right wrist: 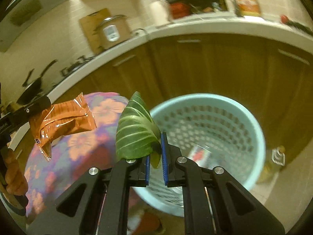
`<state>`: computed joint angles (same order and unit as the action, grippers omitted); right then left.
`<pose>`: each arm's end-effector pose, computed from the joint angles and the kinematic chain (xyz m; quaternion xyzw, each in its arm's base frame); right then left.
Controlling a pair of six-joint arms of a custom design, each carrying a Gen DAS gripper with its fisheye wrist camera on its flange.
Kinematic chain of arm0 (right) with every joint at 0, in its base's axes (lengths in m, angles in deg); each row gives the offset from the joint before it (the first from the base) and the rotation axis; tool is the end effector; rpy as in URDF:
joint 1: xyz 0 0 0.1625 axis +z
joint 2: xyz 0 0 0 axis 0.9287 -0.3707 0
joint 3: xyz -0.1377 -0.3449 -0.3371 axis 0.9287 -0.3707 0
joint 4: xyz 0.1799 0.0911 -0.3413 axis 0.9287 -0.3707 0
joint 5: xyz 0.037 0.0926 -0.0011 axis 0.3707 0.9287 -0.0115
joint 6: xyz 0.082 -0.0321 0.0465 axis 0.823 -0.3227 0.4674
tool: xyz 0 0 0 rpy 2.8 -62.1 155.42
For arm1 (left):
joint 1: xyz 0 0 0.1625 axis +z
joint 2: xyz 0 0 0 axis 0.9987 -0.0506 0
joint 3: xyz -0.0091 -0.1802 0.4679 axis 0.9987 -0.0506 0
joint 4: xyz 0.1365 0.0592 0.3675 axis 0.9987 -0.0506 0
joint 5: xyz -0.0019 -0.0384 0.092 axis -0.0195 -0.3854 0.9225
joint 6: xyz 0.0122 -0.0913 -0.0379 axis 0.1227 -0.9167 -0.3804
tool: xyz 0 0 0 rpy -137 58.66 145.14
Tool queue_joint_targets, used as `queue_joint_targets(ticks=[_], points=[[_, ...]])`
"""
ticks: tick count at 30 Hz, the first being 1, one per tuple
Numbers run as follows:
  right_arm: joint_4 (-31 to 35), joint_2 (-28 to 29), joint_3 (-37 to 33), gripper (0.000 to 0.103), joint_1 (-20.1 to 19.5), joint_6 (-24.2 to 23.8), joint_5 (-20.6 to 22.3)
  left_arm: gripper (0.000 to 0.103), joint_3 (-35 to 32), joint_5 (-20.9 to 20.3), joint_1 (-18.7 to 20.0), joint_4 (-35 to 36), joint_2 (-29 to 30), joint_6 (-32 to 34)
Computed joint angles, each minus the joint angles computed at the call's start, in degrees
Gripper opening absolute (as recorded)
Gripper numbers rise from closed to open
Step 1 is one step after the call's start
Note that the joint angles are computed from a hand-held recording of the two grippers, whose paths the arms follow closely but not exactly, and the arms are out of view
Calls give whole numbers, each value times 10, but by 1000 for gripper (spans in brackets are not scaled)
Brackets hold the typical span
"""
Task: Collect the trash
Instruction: 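Carry the snack bag and green leaf over the blue basket with both tools, then open both tools to drop the bag and leaf into the basket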
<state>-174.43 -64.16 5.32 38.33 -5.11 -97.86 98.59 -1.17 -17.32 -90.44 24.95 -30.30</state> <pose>0.3011 -0.7484 0.0767 0.0285 -0.8592 0.4552 0.2319 -0.1518 -0.8409 0.3372 0.4081 0.8616 -0.2833 0.1037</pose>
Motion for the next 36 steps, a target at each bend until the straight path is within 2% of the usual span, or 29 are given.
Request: queue_joint_targets(ticks=[3, 5, 8, 9, 10, 12, 14, 18, 20, 24, 27, 32, 36], points=[[23, -4, 7, 8, -14, 34, -18, 2, -17, 13, -4, 11, 27, -10], [47, -4, 8, 8, -23, 61, -13, 3, -30, 17, -6, 29, 43, -20], [108, -4, 0, 9, -33, 108, -14, 7, -44, 24, -6, 46, 59, -25], [127, -6, -2, 10, -37, 118, -8, 10, -49, 24, -5, 54, 62, -31], [142, -9, -2, 13, -40, 126, 0, 21, -53, 26, -5, 61, 65, -37], [166, -10, -5, 22, -42, 138, -4, 32, -51, 23, -4, 59, 64, -44], [167, -10, -5, 32, -41, 136, -12, 34, -47, 21, -3, 52, 60, -35], [155, -12, 2, 44, -40, 136, -4, 43, -42, 15, 0, 43, 50, -34], [156, -11, -1, 52, -37, 138, -17, 46, -38, 14, 0, 38, 44, -31], [178, -11, -5, 52, -30, 142, -50, 49, -34, 16, 3, 34, 34, -30], [199, -18, 1, 53, -27, 152, -51, 50, -35, 13, 7, 33, 29, -38], [176, -18, 3, 53, -11, 128, -59, 50, -29, 7, 11, 25, 16, -40], [143, -2, -22, 53, 10, 78, -56, 50, -18, 1, 15, 5, -2, -36]])
